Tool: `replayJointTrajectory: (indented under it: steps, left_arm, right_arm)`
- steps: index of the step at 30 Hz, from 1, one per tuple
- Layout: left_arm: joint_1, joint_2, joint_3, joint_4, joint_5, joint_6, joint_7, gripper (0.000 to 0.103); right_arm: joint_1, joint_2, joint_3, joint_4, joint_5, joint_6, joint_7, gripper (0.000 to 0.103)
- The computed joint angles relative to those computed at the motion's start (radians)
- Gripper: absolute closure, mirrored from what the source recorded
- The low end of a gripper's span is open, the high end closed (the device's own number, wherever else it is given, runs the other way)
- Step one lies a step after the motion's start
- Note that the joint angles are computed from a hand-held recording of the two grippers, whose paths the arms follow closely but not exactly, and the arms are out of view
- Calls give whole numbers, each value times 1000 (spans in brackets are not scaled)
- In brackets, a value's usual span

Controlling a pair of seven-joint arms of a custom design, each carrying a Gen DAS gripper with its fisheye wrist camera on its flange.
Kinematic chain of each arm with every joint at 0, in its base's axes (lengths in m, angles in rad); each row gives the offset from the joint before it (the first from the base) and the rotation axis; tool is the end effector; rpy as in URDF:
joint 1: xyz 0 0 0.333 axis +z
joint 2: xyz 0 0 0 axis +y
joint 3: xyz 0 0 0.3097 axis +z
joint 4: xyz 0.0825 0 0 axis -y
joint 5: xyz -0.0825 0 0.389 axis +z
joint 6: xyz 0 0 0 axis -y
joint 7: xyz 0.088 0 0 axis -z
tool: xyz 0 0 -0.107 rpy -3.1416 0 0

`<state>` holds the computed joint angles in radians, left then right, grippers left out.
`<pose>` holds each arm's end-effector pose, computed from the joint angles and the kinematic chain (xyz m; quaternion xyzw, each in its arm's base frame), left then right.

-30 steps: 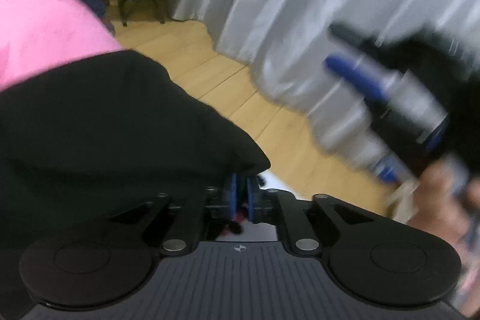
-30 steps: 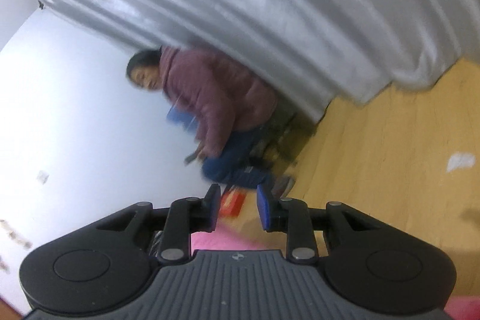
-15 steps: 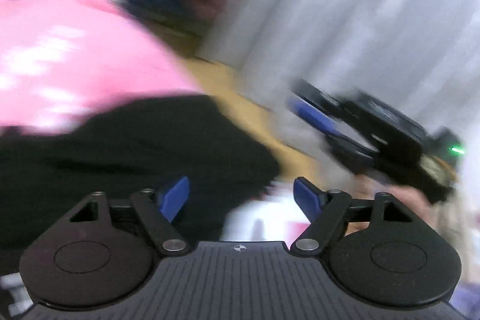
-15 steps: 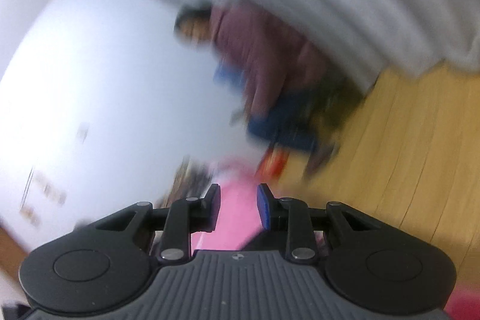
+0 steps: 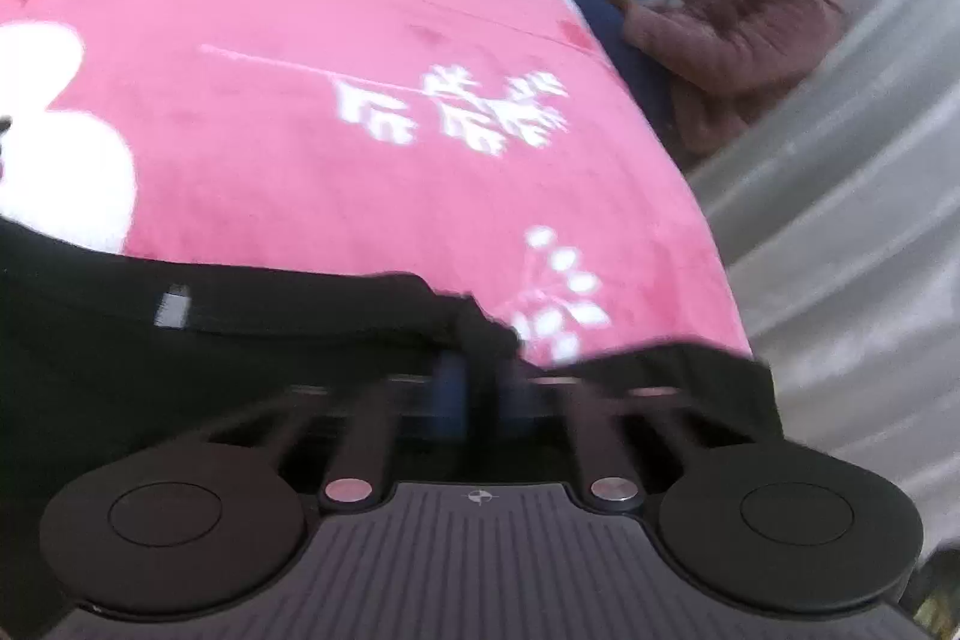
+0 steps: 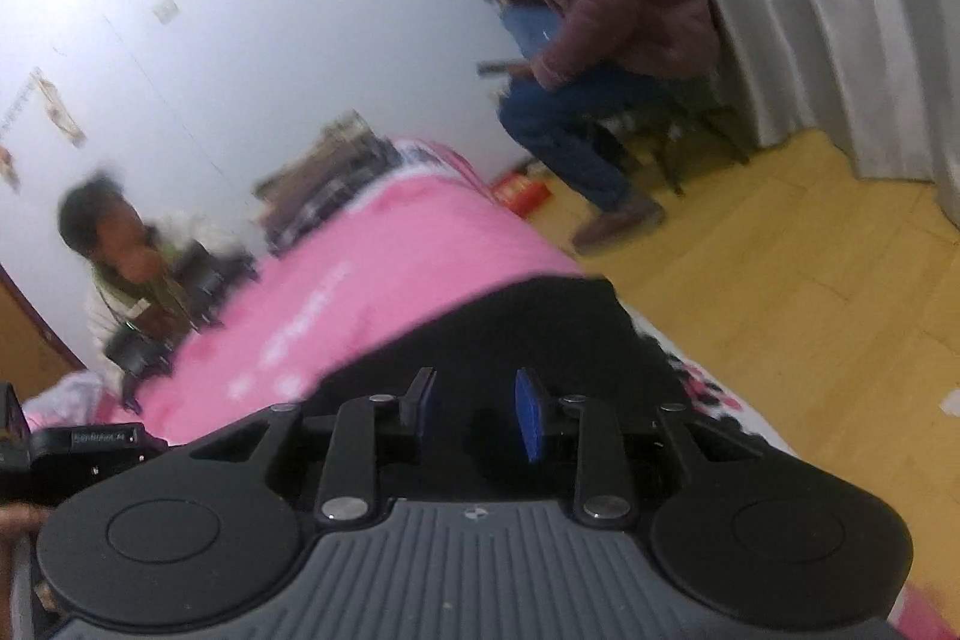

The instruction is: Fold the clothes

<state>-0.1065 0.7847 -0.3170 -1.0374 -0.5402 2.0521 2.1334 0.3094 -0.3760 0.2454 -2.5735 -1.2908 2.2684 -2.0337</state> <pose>0.7384 -0.2651 0.4244 0.4043 -0.8356 0.3473 0.1331 0.3815 0.2064 0.4019 -0.1397 0.8501 -0.3396 0.3774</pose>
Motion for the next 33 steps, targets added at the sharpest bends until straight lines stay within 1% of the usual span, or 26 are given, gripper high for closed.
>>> replayJointTrajectory:
  steps: [1, 3, 4, 6, 7, 8, 10, 11, 12, 14, 15, 16, 17, 18, 20, 21, 22, 24, 26, 27, 28, 29, 30, 31, 32, 33]
  left_arm:
    - [0, 22, -4, 35, 7, 0, -28, 99]
    - [31, 70, -68, 93, 55, 25, -87, 99]
    - [30, 93, -77, 127, 57, 29, -103, 99]
    - [-1, 149, -71, 215, 89, 16, -112, 99]
    - [-8, 151, -75, 207, 105, 46, -86, 98]
    - [-26, 148, -53, 197, 98, 72, -56, 95]
    - [-35, 158, -71, 186, 139, 128, -11, 91]
    - [-42, 168, -58, 207, 121, 118, -19, 91]
    - [-29, 167, -79, 198, 128, 132, -38, 90]
    - [-14, 90, -58, 86, 94, 239, -63, 87]
    - [-28, 33, -13, -1, 35, 330, -60, 82]
    - [-73, -22, 64, -75, 6, 469, -59, 77]
    - [-93, -61, 106, -125, -15, 583, -69, 68]
    - [-87, -89, 113, -163, -50, 640, -35, 66]
    - [1, -112, 37, -171, -2, 650, -32, 66]
    - [49, -148, 5, -211, 11, 636, -30, 66]
    - [117, -182, -53, -255, 36, 626, -33, 66]
    - [226, -318, -89, -412, -8, 585, 32, 66]
    - [283, -473, -51, -558, -52, 506, 98, 66]
    - [294, -557, -9, -635, -86, 470, 142, 66]
    - [334, -635, -2, -706, -113, 451, 180, 66]
    - [352, -710, 29, -771, -137, 430, 218, 66]
    - [346, -782, 86, -828, -149, 415, 249, 66]
    - [319, -849, 163, -877, -144, 400, 272, 66]
    - [323, -911, 208, -922, -139, 398, 291, 66]
    - [336, -963, 245, -953, -126, 384, 307, 60]
  right_arm:
    - [0, 12, 0, 4, 8, -8, -15, 72]
    - [2, 45, -3, 23, 29, -30, -71, 75]
    - [4, 64, -4, 33, 35, -43, -101, 75]
    - [11, 82, -5, 46, 50, -71, -124, 76]
    - [15, 88, -6, 51, 58, -85, -129, 76]
    - [18, 93, -8, 55, 64, -97, -128, 76]
    - [24, 101, -11, 56, 77, -115, -114, 76]
    - [26, 104, -13, 55, 79, -121, -108, 76]
    - [28, 104, -15, 52, 74, -122, -101, 76]
    - [32, 101, -17, 45, 67, -122, -87, 76]
    - [34, 93, -19, 37, 64, -118, -77, 76]
    - [35, 85, -19, 30, 61, -114, -68, 76]
    - [35, 79, -20, 23, 57, -109, -59, 76]
    - [33, 73, -21, 18, 53, -104, -50, 76]
    - [31, 62, -20, 6, 43, -96, -30, 76]
    - [29, 56, -18, 0, 34, -93, -16, 76]
    - [27, 48, -13, -8, 19, -96, 8, 76]
    - [28, 28, 4, -22, -9, -121, 67, 73]
    - [34, 8, 21, -32, -34, -155, 112, 66]
    - [39, -3, 32, -32, -43, -180, 115, 63]
    - [45, -12, 41, -30, -48, -206, 111, 63]
    - [54, -20, 51, -23, -43, -236, 97, 62]
    - [64, -28, 59, -15, -31, -263, 77, 61]
    - [75, -38, 64, -9, -14, -282, 53, 60]
    - [89, -53, 72, -4, 4, -303, 21, 60]
    - [106, -73, 84, 2, 31, -331, -23, 60]
